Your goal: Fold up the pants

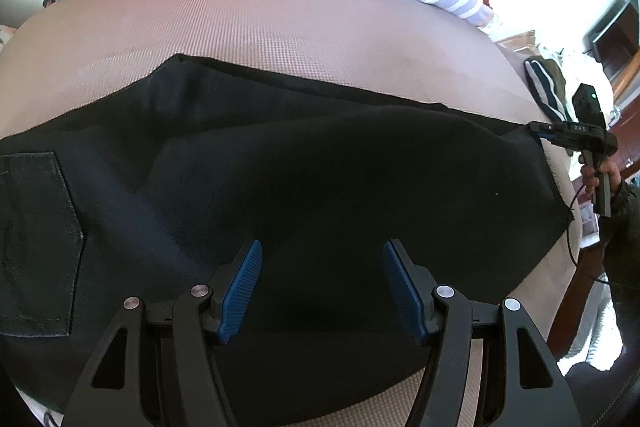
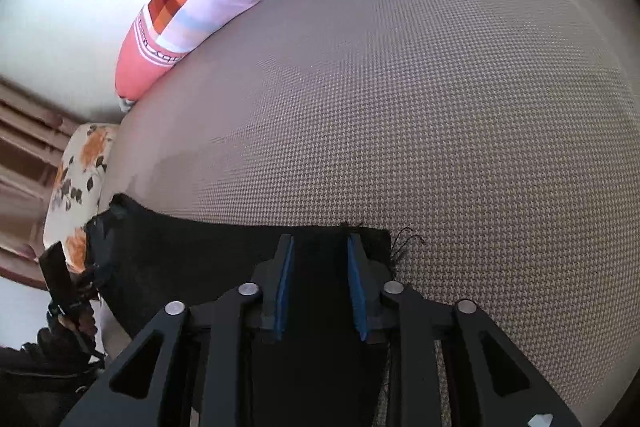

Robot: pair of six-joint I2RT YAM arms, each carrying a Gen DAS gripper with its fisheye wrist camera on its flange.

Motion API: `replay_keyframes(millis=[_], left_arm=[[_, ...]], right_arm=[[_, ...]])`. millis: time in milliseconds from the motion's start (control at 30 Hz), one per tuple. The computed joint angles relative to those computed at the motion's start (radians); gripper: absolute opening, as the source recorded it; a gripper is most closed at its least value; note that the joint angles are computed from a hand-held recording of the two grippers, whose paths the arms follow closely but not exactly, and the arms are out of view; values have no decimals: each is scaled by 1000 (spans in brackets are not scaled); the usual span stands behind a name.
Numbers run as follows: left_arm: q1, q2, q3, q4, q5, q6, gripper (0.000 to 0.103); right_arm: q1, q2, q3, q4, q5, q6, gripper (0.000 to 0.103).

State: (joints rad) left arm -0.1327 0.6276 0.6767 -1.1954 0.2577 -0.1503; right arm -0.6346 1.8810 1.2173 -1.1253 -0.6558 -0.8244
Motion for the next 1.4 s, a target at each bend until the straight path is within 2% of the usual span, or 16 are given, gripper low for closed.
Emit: replay_keyframes(millis=[167,300,400,500,633,767,800,833,900,967,1067,1133,1200,1300,1400], left_arm=[[-49,5,-2,18,-34,-46,64],[-63,9,7,40,-58,-75,64],[-103,-3,12,58,-107,-111,64],[-122,-4,3,89,-122,-126,64],[-140,-1,-28,121,-154,-126,64],[-158,-8,-65,156,-198,-103,64],[-180,-8,-69,162,-221,-106,64],[-205,-2,-73,173,-248,-113,64],[-236,12,-74,187,-284,-118,64],[-232,25,-66,187,-282,-115,64],[-155,-18,-49,145,-201,-94,64],[-127,-61,-30,97,-168,-74,64],[-183,-107,-9,42,-202,-85,64],[-248,-160,9,-36,-235,-93,64],[-182,-211,6,-102,-210,-16,64]], right_arm=[[-12,-83,-89,95,-8,41,5],[-44,-377,-287,276,5,165,3],[-116,-528,-339,282,-42,210,2],[-94,-625,-410,365,18,284,2],[9,-573,-480,529,163,393,2],[78,-540,-500,611,243,465,3],[84,-523,-479,592,252,472,5],[83,-514,-458,567,253,467,13],[63,-512,-416,498,255,470,22],[-2,-540,-388,416,195,434,22],[-110,-637,-365,275,154,350,22],[-226,-695,-364,154,118,238,22],[-348,-761,-387,49,120,106,22],[-481,-828,-444,-31,143,-49,22],[-542,-869,-513,-57,179,-133,22]])
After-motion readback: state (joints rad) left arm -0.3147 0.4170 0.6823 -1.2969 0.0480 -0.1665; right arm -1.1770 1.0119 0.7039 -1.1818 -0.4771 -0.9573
